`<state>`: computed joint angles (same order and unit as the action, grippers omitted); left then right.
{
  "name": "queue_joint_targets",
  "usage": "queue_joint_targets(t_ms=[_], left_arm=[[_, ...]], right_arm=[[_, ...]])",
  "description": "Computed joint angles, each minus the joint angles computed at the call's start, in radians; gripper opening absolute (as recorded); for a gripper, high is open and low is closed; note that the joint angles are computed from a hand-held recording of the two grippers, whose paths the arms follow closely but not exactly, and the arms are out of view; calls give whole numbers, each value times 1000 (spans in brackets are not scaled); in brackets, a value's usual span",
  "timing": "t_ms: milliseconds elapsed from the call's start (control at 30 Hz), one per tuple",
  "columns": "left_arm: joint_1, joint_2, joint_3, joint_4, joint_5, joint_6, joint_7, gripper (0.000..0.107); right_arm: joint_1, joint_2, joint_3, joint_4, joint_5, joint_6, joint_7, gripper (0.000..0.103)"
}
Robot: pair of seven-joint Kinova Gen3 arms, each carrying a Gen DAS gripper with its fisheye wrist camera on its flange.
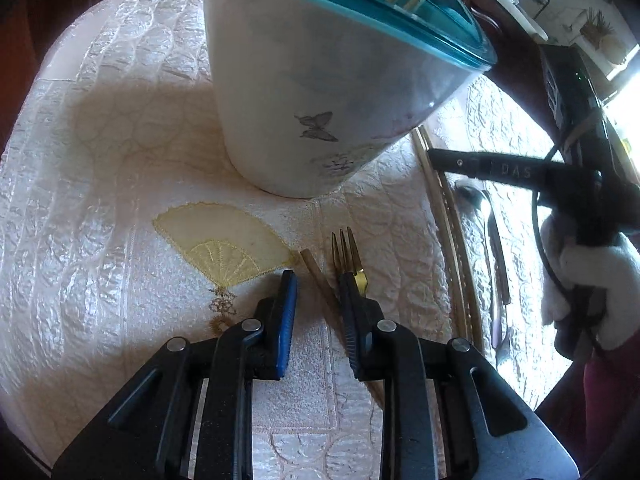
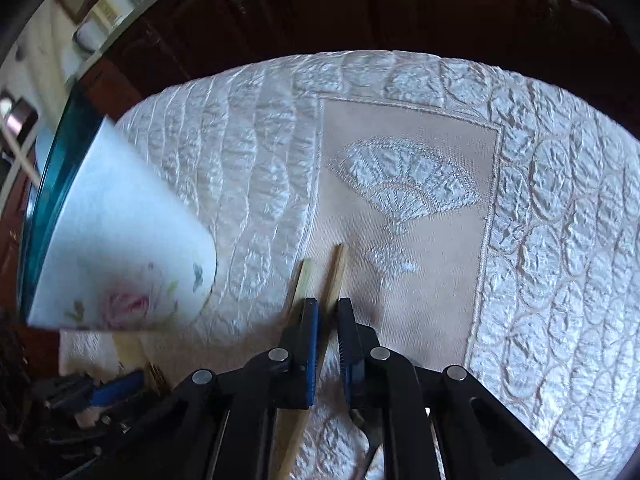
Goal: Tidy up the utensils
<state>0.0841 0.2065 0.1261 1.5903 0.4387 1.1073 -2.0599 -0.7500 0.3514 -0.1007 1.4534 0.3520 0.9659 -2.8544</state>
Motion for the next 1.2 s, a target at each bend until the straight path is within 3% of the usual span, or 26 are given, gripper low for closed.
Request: queue_joint_targets(t_ms=[133,333,667,833,1067,1200], left_arm=[[5,5,4,-1,-3,-15,-9,13],[-62,-18,-16,6,78,25,-68,4],[-171,-122,-83,-34,248,139,-213,4],[-199,-179,-125,-59,315,207,-254,4],[-239,-239,-192,-100,412,303,-313,4],[-253,-242,-217,-174,467,348,-313,4]], right_arm=[[29,-30,-5,42,-15,-60,26,7],[-24,-134,-12,120,90,-110,-117,5],[-98,-245,-124,138,296,-2,-291,5],[-158,-260,-199,104,394,108,-369,5],[-200,-276,-241,44,488,205,-379,5],[-213,-267,-245,-38,537,258,-320,5]])
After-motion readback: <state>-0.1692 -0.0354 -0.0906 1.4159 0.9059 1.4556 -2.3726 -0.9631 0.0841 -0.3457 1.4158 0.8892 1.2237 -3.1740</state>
